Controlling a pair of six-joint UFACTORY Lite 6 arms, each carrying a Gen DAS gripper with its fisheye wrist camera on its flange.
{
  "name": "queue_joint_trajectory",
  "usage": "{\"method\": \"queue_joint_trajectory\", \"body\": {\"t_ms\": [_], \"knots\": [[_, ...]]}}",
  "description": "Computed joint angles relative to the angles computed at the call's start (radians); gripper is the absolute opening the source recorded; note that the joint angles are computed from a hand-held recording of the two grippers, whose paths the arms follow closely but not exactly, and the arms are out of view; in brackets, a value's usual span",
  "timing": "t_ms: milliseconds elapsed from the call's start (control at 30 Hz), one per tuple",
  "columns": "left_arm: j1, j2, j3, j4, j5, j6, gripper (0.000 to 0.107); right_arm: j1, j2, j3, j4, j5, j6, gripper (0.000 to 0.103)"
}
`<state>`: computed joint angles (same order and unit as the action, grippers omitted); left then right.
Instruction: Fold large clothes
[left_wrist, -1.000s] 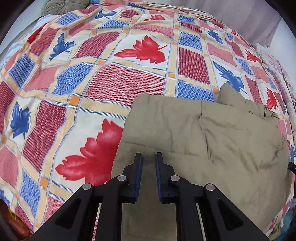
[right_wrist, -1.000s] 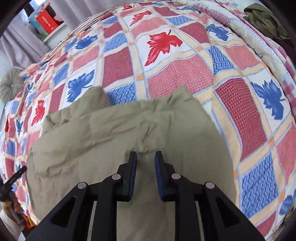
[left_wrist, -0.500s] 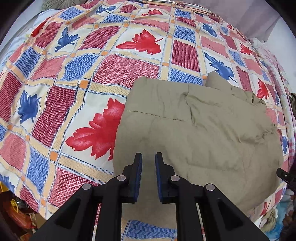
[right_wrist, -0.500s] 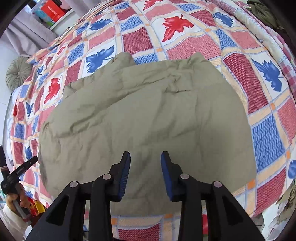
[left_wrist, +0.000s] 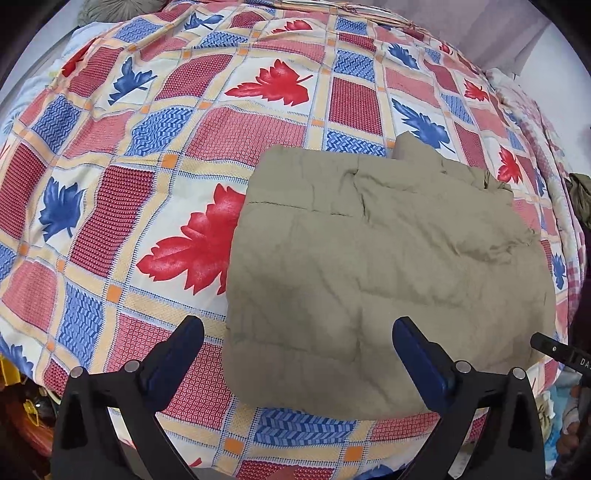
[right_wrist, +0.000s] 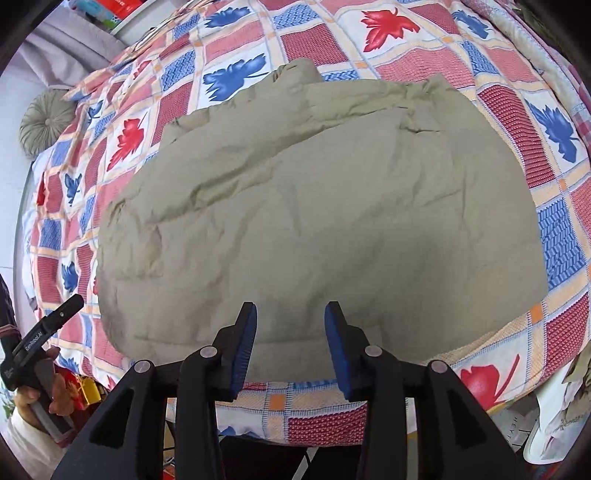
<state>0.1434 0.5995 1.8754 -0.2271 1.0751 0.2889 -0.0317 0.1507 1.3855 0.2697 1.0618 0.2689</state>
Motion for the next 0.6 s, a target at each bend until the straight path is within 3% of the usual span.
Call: {"method": "queue_joint_trajectory", "body": {"t_ms": [267, 367, 400, 500, 567, 600], "knots": [[0.033, 0.056, 0.030, 0.025, -0.001, 0.030, 0.102, 0.081, 0.014, 0.012, -0.005, -0.016, 0.068, 0.058], [0.053, 0.081, 0.050, 0.015, 0.006, 0.058, 0.102, 0.109, 0.012, -0.005, 0.019, -0.040, 0.080, 0.071], [0.060, 0.097, 0.068, 0.002, 0.019, 0.072, 0.102, 0.118, 0.008, -0.013, 0.024, -0.050, 0.083, 0.081], [0.076, 0.115, 0.082, -0.030, 0.034, 0.101, 0.102, 0.154, -0.005, -0.037, 0.018, -0.084, 0.115, 0.087], [0.082, 0.122, 0.084, -0.049, 0.038, 0.117, 0.102, 0.180, -0.010, -0.045, 0.008, -0.097, 0.141, 0.103], [0.085, 0.122, 0.079, -0.055, 0.034, 0.124, 0.102, 0.190, -0.014, -0.053, 0.011, -0.111, 0.145, 0.103]]}}
